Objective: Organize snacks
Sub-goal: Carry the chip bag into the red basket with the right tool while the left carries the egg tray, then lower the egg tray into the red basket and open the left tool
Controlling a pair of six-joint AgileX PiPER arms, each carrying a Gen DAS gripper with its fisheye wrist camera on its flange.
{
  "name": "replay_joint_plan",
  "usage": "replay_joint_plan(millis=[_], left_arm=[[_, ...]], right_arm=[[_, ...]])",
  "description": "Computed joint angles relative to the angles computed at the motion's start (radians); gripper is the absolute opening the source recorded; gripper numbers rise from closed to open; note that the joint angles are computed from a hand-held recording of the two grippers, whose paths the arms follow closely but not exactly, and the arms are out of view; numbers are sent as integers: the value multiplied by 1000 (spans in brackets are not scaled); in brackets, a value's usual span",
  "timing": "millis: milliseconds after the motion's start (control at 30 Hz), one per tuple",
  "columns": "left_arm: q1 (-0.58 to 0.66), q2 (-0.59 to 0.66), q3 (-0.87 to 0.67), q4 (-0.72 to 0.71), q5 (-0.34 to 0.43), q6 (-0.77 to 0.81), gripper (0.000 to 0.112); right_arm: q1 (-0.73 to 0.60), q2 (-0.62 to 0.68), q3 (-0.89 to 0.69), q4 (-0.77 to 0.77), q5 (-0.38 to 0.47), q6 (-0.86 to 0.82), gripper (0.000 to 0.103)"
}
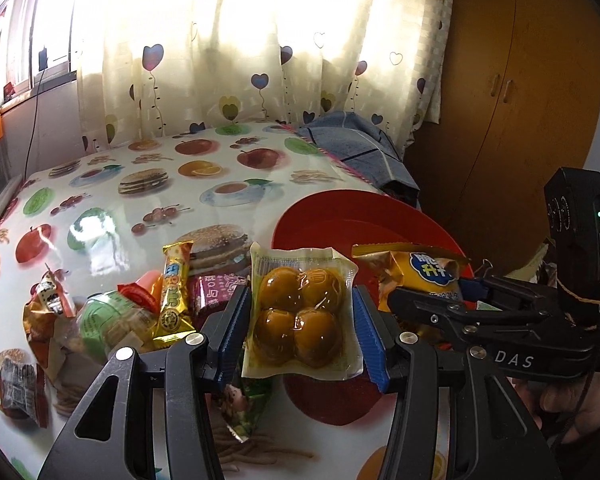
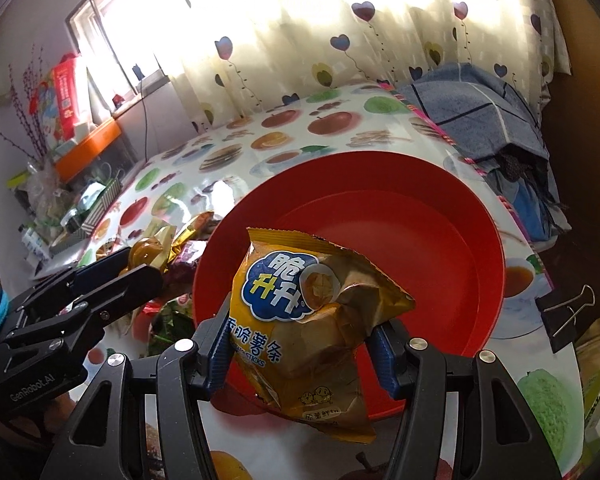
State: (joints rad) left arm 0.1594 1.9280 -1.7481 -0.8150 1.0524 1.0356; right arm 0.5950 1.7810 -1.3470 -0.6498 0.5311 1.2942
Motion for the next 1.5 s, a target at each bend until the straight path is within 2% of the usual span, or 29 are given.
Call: replay_joint_plan(millis=[367,833,1100,1500], left_arm=[[-65,26,-23,31,-4,-36,52],[-122,77,-72,71,18,-90,55],[-124,91,-77,72,40,-92,60],[-77,34,-14,-6,54,-29,60]], right_arm=[[-35,-6,27,41,16,-31,59],[-33,-82,119,-101,12,104,64],[-8,-117,138,-202,38,186,64],[26,-122,117,-197,62,177,64]])
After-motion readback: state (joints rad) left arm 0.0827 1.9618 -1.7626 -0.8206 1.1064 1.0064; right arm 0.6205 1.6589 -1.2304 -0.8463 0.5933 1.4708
